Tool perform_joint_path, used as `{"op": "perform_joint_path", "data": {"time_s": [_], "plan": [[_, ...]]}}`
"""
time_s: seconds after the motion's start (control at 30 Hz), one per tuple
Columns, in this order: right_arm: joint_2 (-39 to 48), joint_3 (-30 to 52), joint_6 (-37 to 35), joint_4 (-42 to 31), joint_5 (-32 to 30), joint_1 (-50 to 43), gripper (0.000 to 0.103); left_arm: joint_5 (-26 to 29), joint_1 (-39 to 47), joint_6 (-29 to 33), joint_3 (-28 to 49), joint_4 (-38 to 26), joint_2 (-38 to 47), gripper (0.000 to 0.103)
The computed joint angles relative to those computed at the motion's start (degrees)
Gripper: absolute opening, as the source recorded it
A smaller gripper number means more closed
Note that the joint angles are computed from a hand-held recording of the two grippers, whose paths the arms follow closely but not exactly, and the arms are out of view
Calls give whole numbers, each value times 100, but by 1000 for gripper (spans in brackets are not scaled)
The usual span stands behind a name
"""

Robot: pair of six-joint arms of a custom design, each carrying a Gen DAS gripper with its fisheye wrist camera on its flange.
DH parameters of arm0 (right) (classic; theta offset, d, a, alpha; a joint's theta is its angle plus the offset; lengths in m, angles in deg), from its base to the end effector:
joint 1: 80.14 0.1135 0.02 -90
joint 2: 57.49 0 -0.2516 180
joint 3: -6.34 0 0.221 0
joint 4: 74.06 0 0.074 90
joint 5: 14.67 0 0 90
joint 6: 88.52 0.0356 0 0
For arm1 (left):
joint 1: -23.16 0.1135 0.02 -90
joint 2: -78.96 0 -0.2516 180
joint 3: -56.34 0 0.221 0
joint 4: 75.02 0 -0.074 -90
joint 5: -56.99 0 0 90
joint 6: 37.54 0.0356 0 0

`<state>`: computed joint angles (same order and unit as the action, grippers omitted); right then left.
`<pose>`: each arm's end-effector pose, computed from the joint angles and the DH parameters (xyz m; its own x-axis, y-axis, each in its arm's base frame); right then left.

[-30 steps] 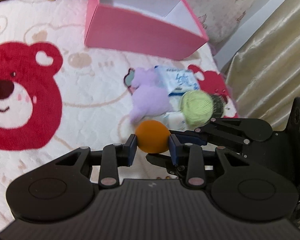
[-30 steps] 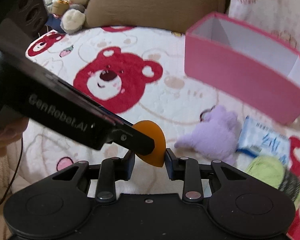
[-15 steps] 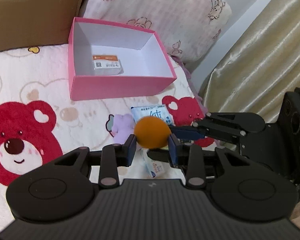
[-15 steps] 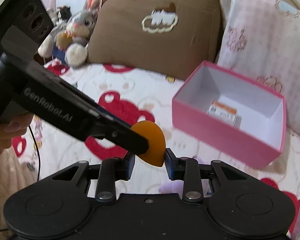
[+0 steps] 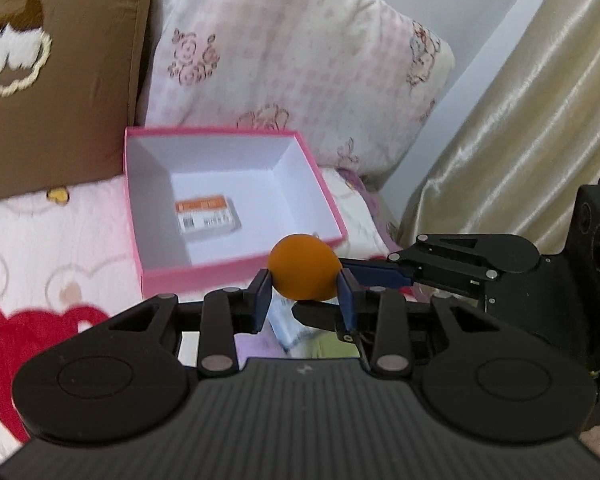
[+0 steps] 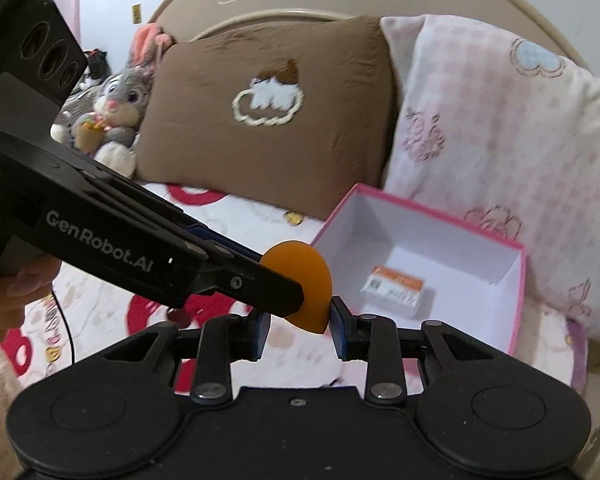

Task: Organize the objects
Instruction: 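Carry the sponge with the left tool into the pink box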

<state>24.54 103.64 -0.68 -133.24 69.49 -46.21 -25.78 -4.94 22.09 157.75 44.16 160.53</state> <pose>0.2279 0.1577 0.3450 -0.5518 -0.4164 -0.7226 -0.6374 0.7693 0.0434 0.2392 -0.1328 0.3657 -0.7777 -0.1533 -0.6096 0.1830 0.8726 -0.4529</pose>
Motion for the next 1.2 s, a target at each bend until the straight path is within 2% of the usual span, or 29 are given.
{"op": "perform_joint_path", "data": {"time_s": [0.07, 0.3, 0.43, 0.73, 0.87, 1.03, 1.13, 1.2], "plan": [[319, 306, 164, -70, -249, -215, 36, 61, 129, -15, 437, -156, 404, 33], [1320, 772, 359, 486, -658, -737, 36, 116, 529, 180, 1761, -412, 1752, 34], [2194, 1392, 438, 562, -749, -968, 36, 190, 734, 29, 2304, -268, 2561, 33], [3964, 2755, 161, 516, -1021, -1322, 36, 193, 1012, -52, 3613, -240, 4304, 34], [4763, 3366, -9, 718, -999, -1368, 36, -86, 1043, 26, 4475, -315, 5155, 34], [5687, 4501, 168, 308, -1206, -1521, 36, 35, 1187, -58, 5344, -387, 5983, 35], [6262, 5464, -9, -316, -1118, -1498, 36, 145, 1245, -95, 5870, -592, 6404, 35], [6769, 6466, -227, -1031, -968, -1449, 36, 260, 1279, -94, 6061, -700, 6580, 35]]}}
